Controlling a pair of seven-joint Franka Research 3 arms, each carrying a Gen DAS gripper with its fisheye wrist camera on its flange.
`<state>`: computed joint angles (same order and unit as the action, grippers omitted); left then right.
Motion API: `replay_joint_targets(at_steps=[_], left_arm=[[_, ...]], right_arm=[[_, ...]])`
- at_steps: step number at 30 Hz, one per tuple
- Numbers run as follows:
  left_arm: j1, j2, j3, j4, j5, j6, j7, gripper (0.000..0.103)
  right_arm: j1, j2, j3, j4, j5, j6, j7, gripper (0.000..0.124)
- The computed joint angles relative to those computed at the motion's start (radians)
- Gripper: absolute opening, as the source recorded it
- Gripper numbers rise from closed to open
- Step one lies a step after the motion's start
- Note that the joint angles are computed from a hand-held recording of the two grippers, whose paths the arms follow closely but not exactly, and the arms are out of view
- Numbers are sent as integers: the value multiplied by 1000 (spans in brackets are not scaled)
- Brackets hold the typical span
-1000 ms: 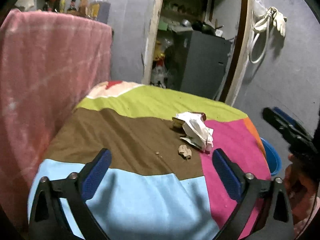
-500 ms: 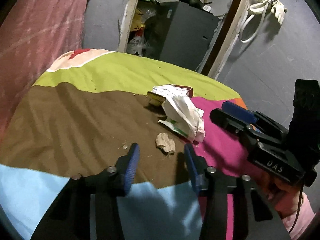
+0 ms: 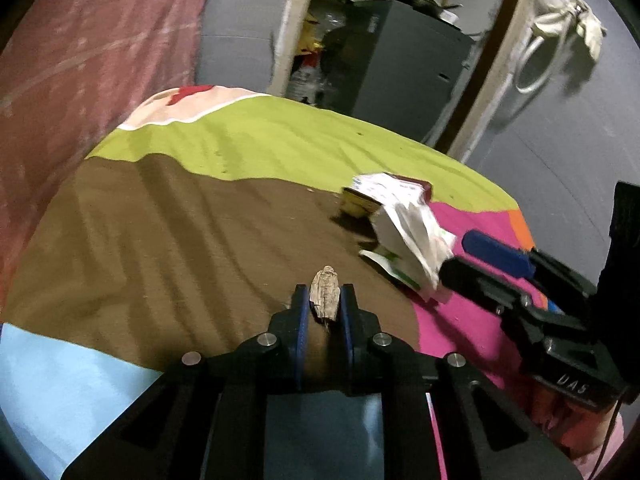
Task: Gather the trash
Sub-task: 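Grasp the brown wood chip with the left tool while the right tool grasps a white tissue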
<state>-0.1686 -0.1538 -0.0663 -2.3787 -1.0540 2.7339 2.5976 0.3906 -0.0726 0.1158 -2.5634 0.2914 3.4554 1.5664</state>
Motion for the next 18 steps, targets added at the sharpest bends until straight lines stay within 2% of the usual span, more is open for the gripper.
replay_joint_targets(at_steps=[7,12,14,18], left_arm=[[1,-15,7,-8,4,24,-49,12],[-9,-35,11,-24,16,36,-64,12],[-13,-39,16,-28,20,39,-66,12],[-20,-47,25,-33,23,41,-73,12]], right_arm=[[29,19,-67,31,-173,-48,133,48],[44,31,-127,52,-403,-69,308,46],[56,35,-159,58,-517,-73,397,33],[55,32,-177,55,-669,-68,527,18]])
